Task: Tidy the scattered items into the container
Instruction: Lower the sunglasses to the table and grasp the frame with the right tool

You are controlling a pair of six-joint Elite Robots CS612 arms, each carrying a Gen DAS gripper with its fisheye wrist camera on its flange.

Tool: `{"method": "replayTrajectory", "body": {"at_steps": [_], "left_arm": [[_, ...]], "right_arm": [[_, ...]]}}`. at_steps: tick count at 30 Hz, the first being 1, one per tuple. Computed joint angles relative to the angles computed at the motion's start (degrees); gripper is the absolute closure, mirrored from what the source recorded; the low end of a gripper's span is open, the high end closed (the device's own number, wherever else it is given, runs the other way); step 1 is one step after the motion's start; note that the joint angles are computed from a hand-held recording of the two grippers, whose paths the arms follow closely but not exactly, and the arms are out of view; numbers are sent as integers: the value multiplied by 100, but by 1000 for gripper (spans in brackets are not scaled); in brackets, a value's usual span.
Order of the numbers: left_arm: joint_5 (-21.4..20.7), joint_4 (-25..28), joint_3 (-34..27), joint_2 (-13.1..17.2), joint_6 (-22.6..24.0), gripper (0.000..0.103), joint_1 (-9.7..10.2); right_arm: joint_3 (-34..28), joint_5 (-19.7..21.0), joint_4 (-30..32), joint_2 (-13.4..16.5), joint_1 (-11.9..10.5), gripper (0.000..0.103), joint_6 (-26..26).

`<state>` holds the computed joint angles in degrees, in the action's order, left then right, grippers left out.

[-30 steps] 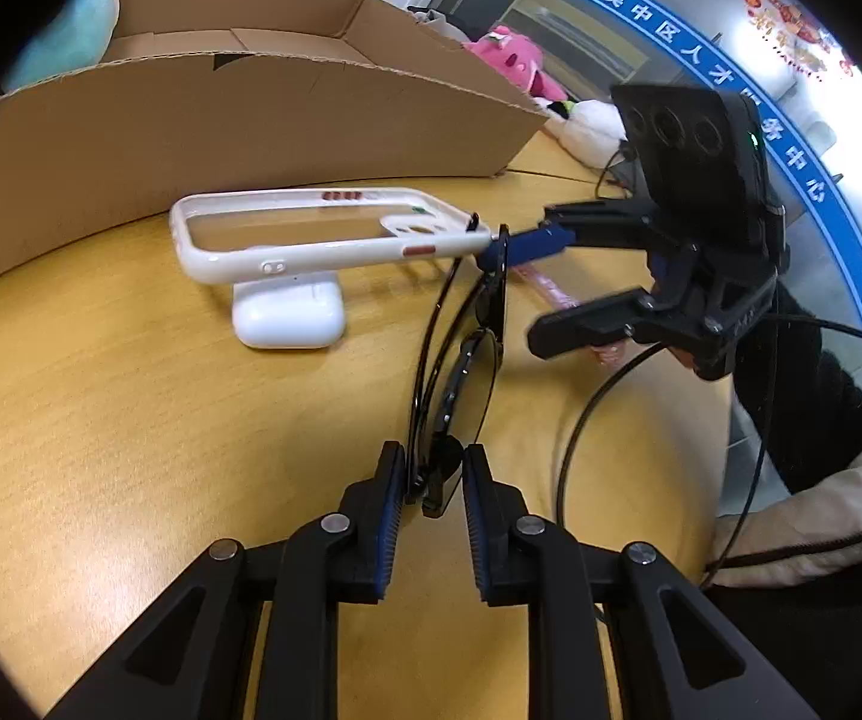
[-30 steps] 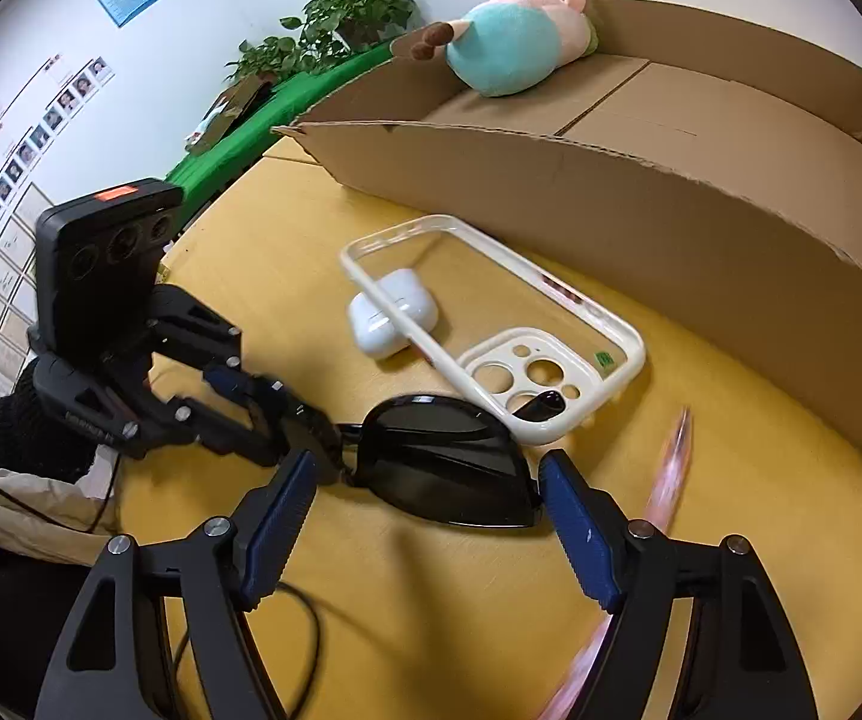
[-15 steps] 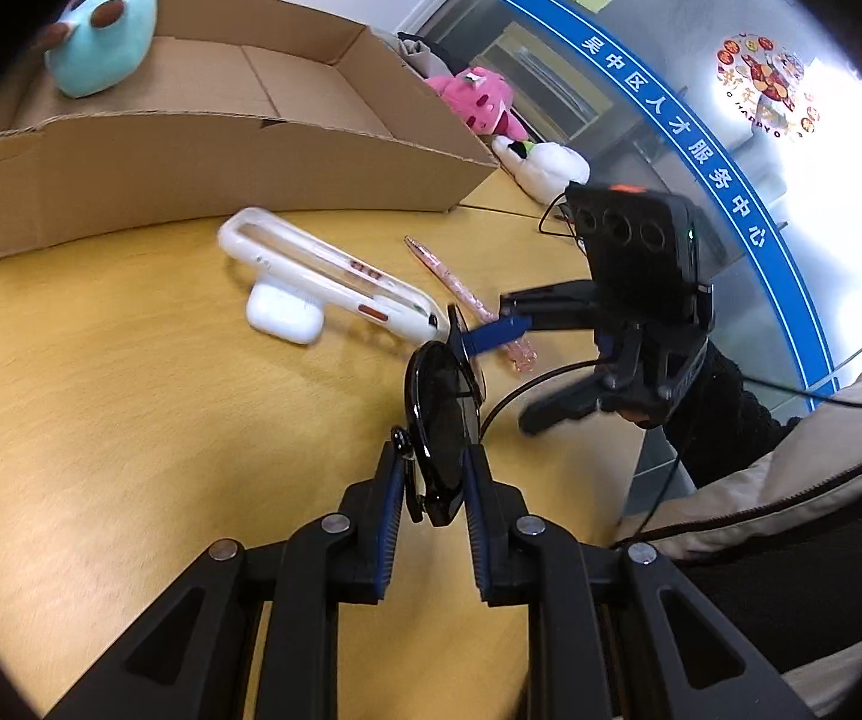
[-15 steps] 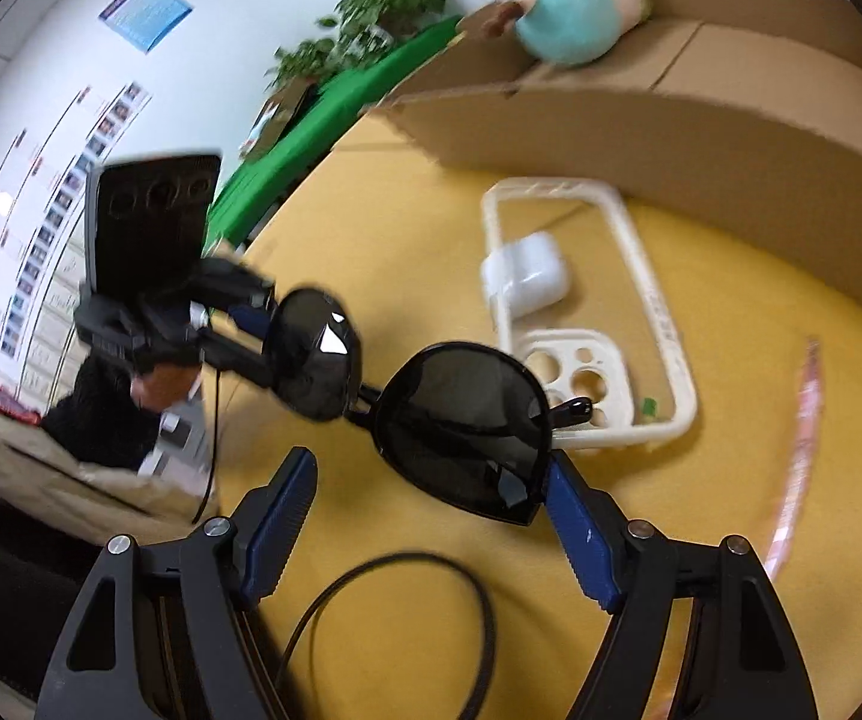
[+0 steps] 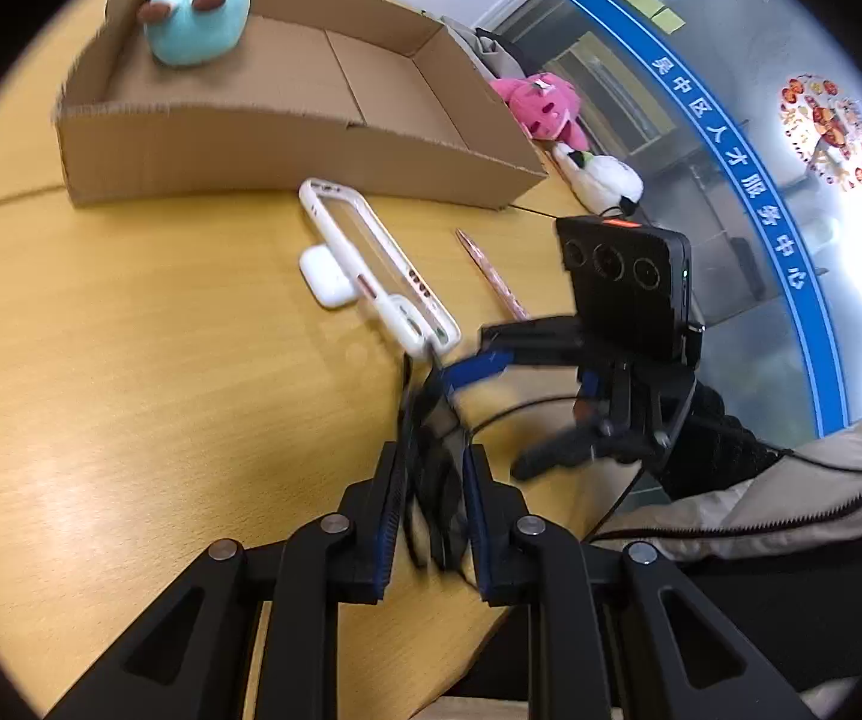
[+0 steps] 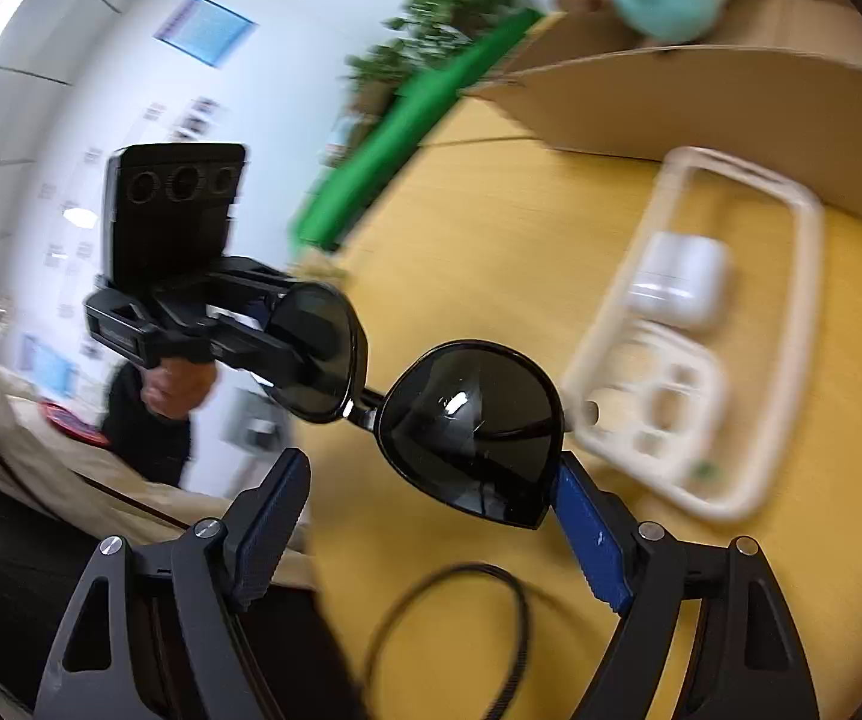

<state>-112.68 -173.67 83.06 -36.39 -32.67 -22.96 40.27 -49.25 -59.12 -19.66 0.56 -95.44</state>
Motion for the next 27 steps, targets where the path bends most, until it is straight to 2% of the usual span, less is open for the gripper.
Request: {"method": "replayTrajectory", "body": {"at_steps": [3,5,8,11,14,16,18,19,20,23,27], "left_arm": [[106,71,-73,-51,76,85,-60],[211,177,-118,-72,246,85,-100],[362,489,-153,-31,252,85,-89],[395,603,-103,47,14,85,-40],[388,454,46,80,-303,85,10],[339,291,175,62,-429,83,36],[213,166,320,23,-374,71,55],[200,168,393,-12,-305,55,45],[183,163,472,-50,-237,43,28],[-1,-20,685,-114,-119,42,-2],[-296,-222,785,-67,-140,42,-72]], "right_arm": [[-41,126,367,10,49,18,-492],[40,201,224,-27,76,18,-411],[617,63,-793,-331,100,18,-199],[1198,-156,-1866,-641,105,18,-140],[1376,-254,-2253,-761,117,15,-268],[1395,-368,-2262,-812,156,9,-544],[1403,-574,-2274,-857,223,9,-845],[1425,-717,-2286,-895,251,8,-1062],[1463,-851,-2325,-938,289,8,-1281],[1417,-1073,-2332,-938,436,8,-1695],[1202,-1390,-2276,-780,633,8,-2095]]}}
